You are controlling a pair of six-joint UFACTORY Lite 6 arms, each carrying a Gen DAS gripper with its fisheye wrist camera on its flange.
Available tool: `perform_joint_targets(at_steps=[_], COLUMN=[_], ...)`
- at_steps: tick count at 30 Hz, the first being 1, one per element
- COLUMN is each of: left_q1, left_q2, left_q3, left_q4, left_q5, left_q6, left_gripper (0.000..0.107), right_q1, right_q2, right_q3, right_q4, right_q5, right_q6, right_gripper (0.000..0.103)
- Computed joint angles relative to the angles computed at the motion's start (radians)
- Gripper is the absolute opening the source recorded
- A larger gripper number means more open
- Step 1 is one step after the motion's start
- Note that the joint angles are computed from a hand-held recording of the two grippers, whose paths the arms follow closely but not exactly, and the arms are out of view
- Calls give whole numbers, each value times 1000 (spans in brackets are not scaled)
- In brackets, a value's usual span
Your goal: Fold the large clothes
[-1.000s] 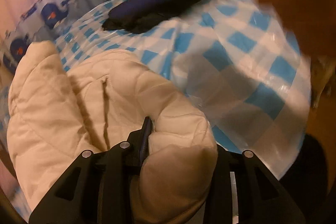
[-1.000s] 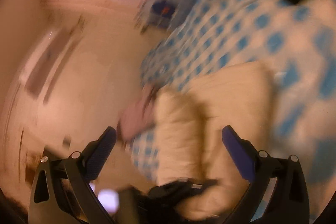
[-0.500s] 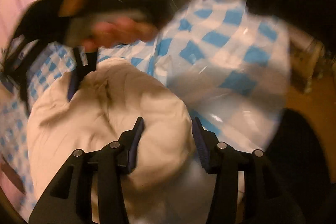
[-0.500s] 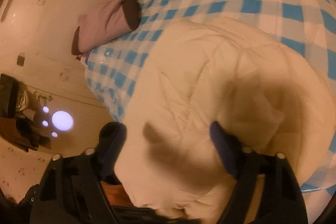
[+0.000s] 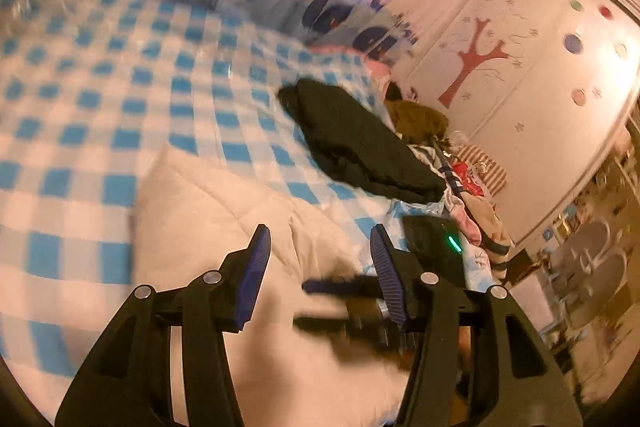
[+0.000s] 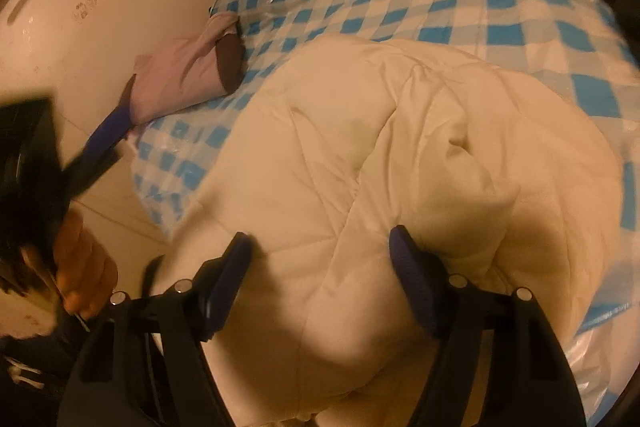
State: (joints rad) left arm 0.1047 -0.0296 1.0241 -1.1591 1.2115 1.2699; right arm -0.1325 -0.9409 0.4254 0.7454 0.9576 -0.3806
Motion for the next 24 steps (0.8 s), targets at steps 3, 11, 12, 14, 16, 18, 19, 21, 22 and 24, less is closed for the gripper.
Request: perform_joint_targets(at_steps=[3, 11, 12, 14, 16, 18, 19, 21, 22, 24], left_q1=[-148, -290, -285, -295, -327, -373, -406, -437, -444, -440], left_q2=[67, 22, 49, 63, 32, 36, 47, 101, 128, 166], left_q3=[-50, -217, -197, -179, -193, -199, -200, -176, -160, -129], left_q4=[-28, -148, -151, -149, -144, -172, -194, -245, -262, -267], left_q5=[-163, -444, -438, -454, -496, -556, -609, -664, -682, -682], left_q6=[9, 184, 177, 156, 139, 158, 166, 192, 196, 184], left_gripper=[49, 54, 54, 54, 60, 64, 65, 67, 67, 67], right_q1=[64, -403, -411, -303, -152, -106, -116, -182, -217, -255], right_q2=[-179, -317, -306, -226, -101, 79, 147, 250, 294, 338], right_q3=[-76, 30, 68, 107, 85, 15, -19, -61, -57, -25], right_q4=[-106, -26, -81, -232, -415, -459, -418, -245, -166, -129], right_q5=[-10, 301, 268, 152, -10, -180, -242, -334, -344, -317], right_q6=[140, -45, -16, 126, 252, 247, 216, 38, -55, -129], right_gripper=[69, 82, 88, 89, 89, 96, 98, 98, 98, 98])
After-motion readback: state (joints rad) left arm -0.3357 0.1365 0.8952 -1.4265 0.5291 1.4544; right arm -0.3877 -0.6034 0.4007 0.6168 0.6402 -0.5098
